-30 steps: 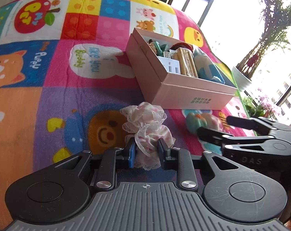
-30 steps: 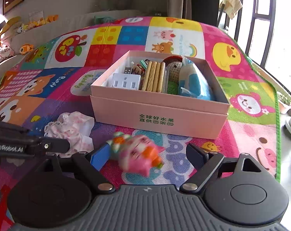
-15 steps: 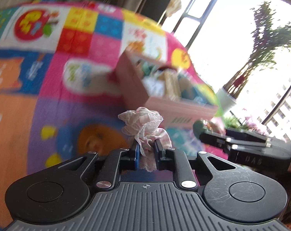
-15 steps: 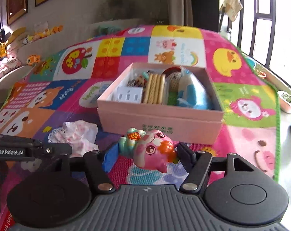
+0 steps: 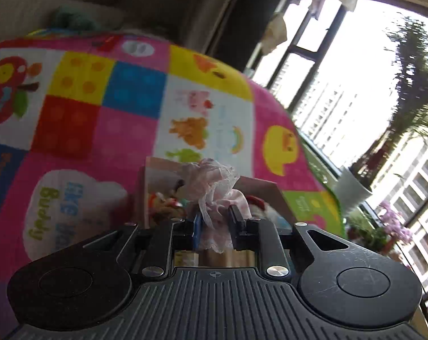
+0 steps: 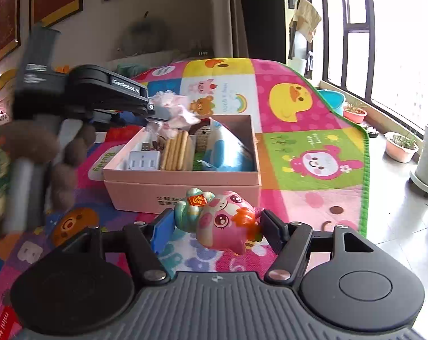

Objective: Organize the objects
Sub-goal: 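Drop the lace cloth into the box with the left tool while the right tool lifts the pig, then lower the pink pig toy into the box and open the right tool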

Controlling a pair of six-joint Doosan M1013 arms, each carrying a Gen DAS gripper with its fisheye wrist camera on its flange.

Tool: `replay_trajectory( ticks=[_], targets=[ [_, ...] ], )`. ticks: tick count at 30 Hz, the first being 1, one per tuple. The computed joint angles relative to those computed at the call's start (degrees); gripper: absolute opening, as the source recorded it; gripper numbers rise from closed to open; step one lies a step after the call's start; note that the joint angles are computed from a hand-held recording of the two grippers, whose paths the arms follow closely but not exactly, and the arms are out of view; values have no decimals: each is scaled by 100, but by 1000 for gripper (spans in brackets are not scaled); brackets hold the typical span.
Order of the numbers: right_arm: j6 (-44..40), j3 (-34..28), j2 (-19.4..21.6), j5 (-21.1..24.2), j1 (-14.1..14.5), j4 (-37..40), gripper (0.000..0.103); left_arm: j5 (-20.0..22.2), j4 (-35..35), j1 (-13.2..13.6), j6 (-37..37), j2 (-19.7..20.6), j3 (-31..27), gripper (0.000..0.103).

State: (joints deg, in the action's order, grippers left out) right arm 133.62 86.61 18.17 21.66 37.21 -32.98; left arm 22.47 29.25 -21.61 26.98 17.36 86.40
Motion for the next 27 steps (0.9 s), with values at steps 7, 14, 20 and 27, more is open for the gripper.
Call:
replay_trajectory(
  ticks=[7,14,20,27],
  targets=[
    [-43,-61,101,105,-84,215,67,621,-1769,166,2077,6,-145,23],
    [-327,-190,192,181,-85,369,67,47,-730,-24,1962,-513,495,26],
    [-843,-696,316,40,-280,986,67,-846,-1573,11,2381,-1001,1300,26],
    [-2268,-2939,1571,1028,-576,2790,67,-1210,-3010,93,3207,-1319,1792,26]
  ],
)
